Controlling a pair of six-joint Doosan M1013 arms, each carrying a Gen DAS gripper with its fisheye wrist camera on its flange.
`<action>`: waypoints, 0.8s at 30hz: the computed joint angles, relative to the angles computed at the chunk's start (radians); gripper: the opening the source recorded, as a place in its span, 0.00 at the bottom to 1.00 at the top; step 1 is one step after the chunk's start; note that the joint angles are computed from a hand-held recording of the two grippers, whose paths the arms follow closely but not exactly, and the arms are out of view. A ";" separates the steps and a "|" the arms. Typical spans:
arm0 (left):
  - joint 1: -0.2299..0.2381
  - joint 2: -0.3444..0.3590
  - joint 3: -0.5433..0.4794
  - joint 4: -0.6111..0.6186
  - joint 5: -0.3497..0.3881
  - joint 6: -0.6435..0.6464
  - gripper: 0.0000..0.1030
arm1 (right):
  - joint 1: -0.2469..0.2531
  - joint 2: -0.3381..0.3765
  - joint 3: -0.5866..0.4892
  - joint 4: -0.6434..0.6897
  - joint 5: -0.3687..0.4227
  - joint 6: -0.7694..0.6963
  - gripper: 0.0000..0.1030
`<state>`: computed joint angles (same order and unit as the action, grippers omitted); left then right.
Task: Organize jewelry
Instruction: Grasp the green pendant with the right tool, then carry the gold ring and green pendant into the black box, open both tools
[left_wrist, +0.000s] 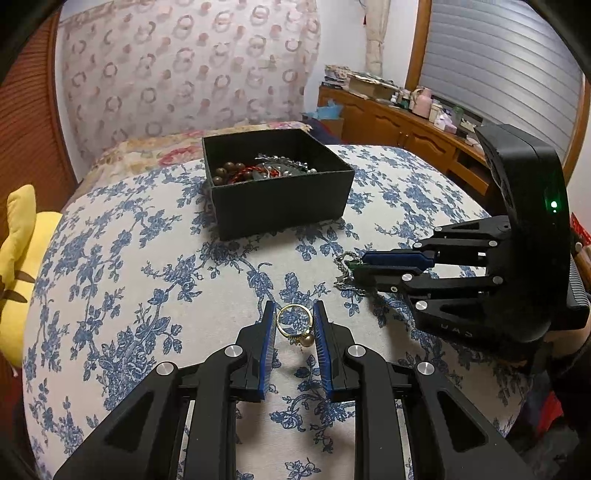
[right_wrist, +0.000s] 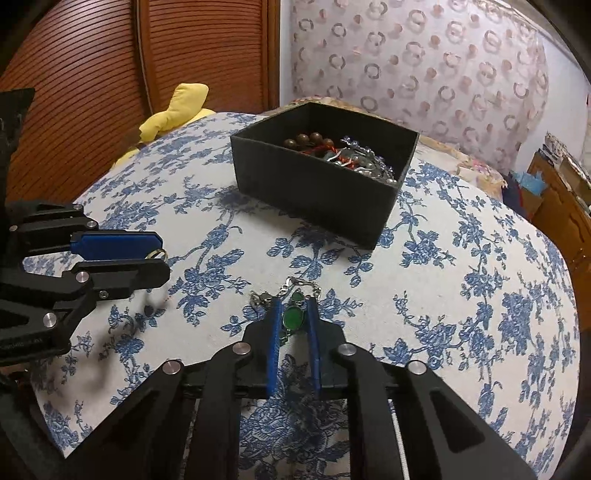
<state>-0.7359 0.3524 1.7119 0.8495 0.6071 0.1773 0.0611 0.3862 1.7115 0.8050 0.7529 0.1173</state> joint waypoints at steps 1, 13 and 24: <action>0.000 0.001 -0.001 -0.001 0.000 0.002 0.18 | 0.000 0.000 -0.001 -0.001 -0.002 -0.001 0.13; 0.019 0.007 -0.033 0.045 0.017 -0.004 0.18 | -0.041 -0.027 -0.030 0.154 0.054 -0.102 0.13; 0.043 0.014 -0.077 0.092 0.039 -0.025 0.18 | -0.041 -0.040 -0.089 0.260 0.074 -0.159 0.13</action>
<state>-0.6933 0.3663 1.6351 0.9417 0.6466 0.1527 0.0206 0.3460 1.6224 1.0652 0.8266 -0.0418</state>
